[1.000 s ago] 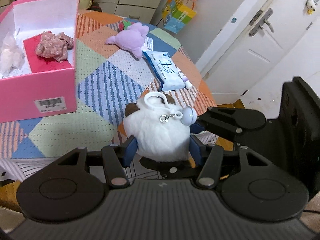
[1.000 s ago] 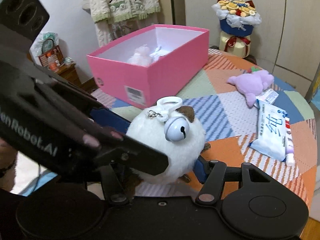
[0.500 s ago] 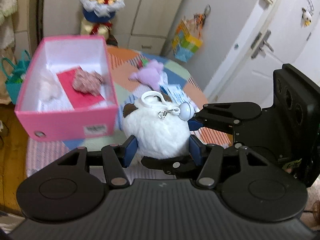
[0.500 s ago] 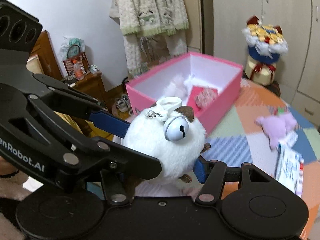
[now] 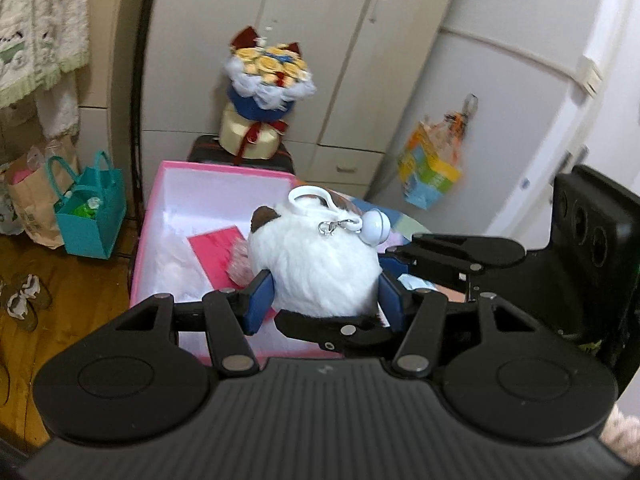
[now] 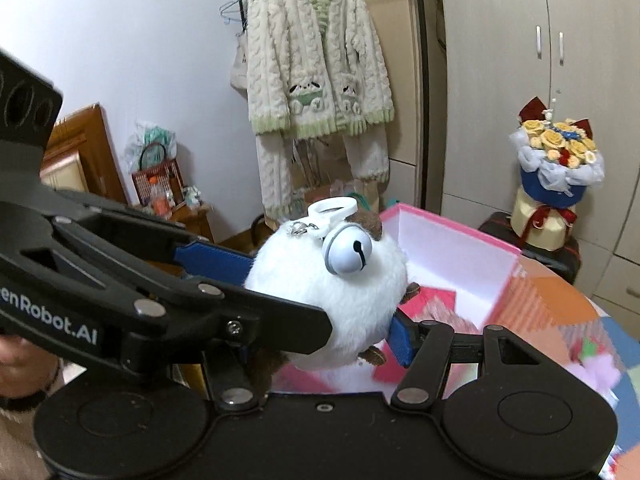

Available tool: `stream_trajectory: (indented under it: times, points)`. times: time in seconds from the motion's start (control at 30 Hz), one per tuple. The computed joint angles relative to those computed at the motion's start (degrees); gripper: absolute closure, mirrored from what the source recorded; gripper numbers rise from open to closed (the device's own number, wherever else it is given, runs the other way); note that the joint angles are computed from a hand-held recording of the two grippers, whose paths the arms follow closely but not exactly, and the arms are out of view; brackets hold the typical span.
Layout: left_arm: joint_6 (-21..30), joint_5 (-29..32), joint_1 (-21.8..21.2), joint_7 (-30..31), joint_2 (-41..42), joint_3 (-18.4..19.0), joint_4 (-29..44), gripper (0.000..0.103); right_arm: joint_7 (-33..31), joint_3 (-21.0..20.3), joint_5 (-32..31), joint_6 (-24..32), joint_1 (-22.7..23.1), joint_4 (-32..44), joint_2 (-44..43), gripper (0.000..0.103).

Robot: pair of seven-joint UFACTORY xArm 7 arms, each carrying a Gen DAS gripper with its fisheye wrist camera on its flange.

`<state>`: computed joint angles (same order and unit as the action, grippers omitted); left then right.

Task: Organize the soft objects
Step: 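Lift the white plush dog with the left gripper and carry it over the pink box, then open the left gripper to drop the plush dog into the box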

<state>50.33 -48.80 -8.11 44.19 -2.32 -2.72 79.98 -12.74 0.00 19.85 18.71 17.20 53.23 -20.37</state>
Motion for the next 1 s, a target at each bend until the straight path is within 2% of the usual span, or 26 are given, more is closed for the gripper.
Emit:
stream_trajectory:
  times: [0.13, 0.27, 0.4, 0.53, 0.77, 0.9, 1.0]
  points:
    - [0.0, 2.4, 0.8, -4.9, 7.8, -0.7, 7.1, 0.048, -7.0, -3.9, 8.0, 1.1, 2.8, 6.4, 7.7, 0.037]
    - [0.6, 7.5, 1.9, -10.1, 15.4, -2.5, 13.5, 0.048, -12.6, -4.8, 16.2, 6.1, 1.3, 13.2, 15.7, 0.037]
    - [2.2, 12.0, 3.0, -14.7, 21.8, -4.2, 18.5, 0.048, -15.6, -3.3, 19.9, 10.3, -1.9, 17.4, 21.9, 0.037]
    - [3.0, 14.2, 4.2, -17.4, 25.5, -5.5, 21.2, 0.048, -14.8, -0.9, 19.8, 14.1, -5.1, 20.9, 26.4, 0.037]
    - [3.3, 15.5, 5.9, -18.7, 27.7, -6.7, 22.3, 0.047, -12.3, 3.6, 15.1, 18.4, -9.3, 26.0, 30.9, 0.035]
    - [-2.1, 17.0, 4.7, -19.2, 25.8, -6.6, 18.6, 0.049, -11.3, 5.7, 11.5, 20.3, -10.9, 28.9, 32.9, 0.032]
    - [-9.3, 18.9, 3.4, -18.1, 23.2, -6.4, 13.8, 0.049, -8.9, 6.4, 8.0, 20.3, -10.7, 30.0, 34.0, 0.032]
